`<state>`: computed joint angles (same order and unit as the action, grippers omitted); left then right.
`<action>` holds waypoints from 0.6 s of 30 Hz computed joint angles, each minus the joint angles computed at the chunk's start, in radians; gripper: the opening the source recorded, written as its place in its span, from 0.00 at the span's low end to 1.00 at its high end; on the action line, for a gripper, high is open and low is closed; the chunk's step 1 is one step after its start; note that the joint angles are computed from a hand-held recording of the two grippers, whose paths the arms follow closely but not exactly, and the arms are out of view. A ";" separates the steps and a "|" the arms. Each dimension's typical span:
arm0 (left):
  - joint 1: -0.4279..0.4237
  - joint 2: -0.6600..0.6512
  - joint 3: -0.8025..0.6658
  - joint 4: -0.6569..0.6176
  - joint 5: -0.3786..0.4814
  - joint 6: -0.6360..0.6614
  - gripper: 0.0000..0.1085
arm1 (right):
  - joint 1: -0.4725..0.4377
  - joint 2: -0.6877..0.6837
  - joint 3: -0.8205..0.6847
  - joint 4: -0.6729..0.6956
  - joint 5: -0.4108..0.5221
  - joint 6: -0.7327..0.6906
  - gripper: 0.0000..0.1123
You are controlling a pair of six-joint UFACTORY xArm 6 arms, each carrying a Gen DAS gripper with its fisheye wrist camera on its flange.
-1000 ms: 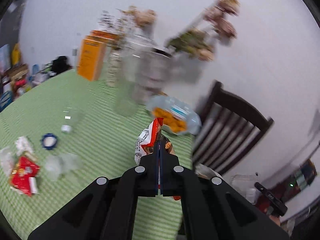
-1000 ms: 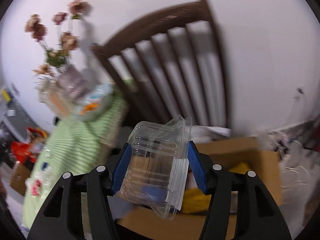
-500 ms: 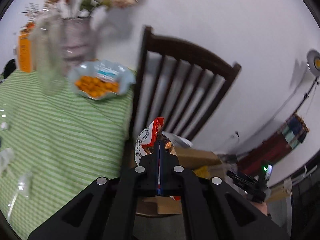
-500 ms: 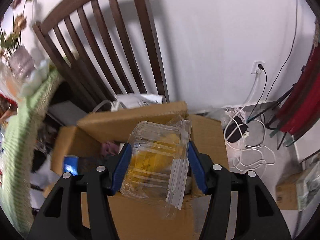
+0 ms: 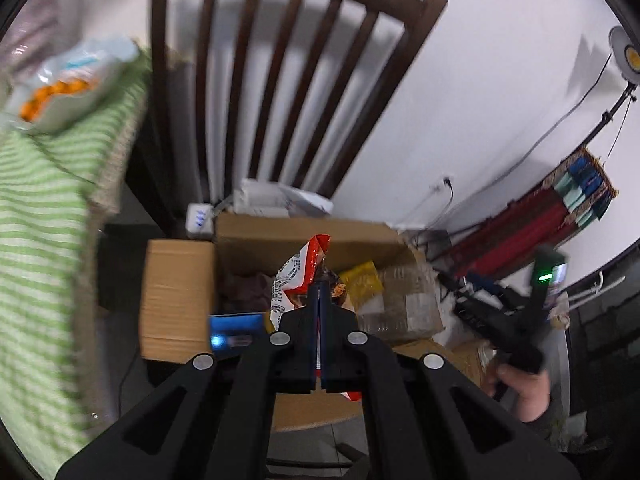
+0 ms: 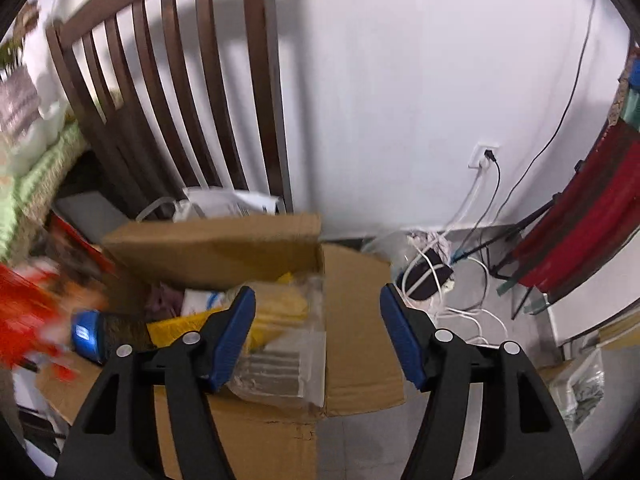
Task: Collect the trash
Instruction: 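Carry the clamshell and red snack bag into the cardboard box and open both tools, then move both tools back over the table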
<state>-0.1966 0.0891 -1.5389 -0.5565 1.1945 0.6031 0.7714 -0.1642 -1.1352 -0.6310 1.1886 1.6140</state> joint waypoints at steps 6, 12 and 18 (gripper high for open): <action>-0.080 0.055 0.049 0.123 -0.086 -0.049 0.00 | -0.061 -0.025 0.100 0.108 -0.226 -0.056 0.07; -0.107 0.117 0.081 0.183 -0.165 -0.084 0.00 | -0.092 0.012 0.123 0.177 -0.300 -0.084 0.07; -0.108 0.165 0.061 0.215 -0.170 -0.142 0.37 | -0.113 0.013 0.102 0.262 -0.275 -0.182 0.14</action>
